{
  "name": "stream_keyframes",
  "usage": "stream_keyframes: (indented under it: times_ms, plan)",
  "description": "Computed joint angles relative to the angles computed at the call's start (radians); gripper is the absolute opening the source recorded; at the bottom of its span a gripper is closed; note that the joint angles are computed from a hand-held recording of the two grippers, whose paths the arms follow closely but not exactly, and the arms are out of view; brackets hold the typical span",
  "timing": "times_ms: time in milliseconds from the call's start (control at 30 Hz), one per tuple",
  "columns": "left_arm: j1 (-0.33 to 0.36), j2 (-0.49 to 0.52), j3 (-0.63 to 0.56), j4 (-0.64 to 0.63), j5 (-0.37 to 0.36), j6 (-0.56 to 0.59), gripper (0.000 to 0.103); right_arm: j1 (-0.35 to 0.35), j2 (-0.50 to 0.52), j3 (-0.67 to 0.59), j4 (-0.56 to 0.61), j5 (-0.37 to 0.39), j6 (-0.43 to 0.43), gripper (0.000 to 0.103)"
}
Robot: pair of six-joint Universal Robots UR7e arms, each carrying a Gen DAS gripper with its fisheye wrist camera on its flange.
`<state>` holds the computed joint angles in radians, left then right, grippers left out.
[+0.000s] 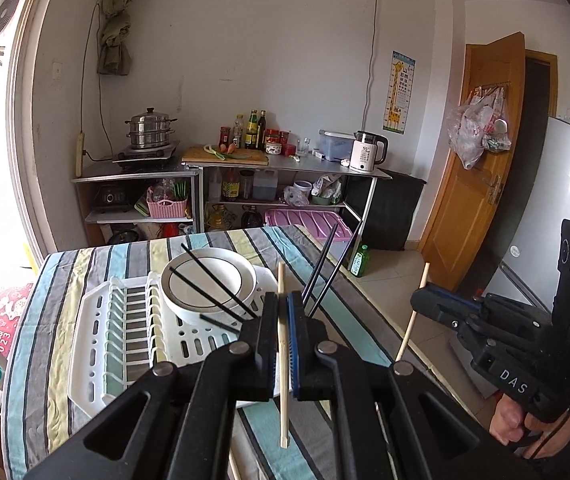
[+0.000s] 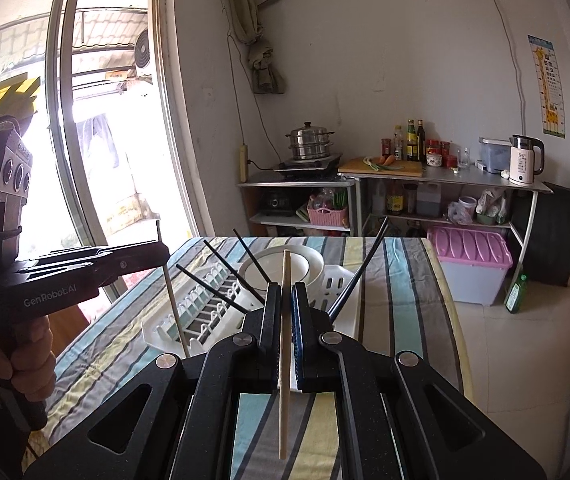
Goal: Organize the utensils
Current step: 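Lift the wooden chopsticks with both tools and carry them over the white cup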
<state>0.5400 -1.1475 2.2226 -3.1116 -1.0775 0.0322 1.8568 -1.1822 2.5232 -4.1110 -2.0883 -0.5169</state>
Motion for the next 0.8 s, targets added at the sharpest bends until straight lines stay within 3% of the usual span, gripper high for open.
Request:
stream_keyframes:
  times_ms: [800]
  plan:
    - [0.094,0.236,-0.252,-0.048,-0.079,0.069,0.005,-0.121,0.006,-0.163,0.085,0.150,-0.013,0.005]
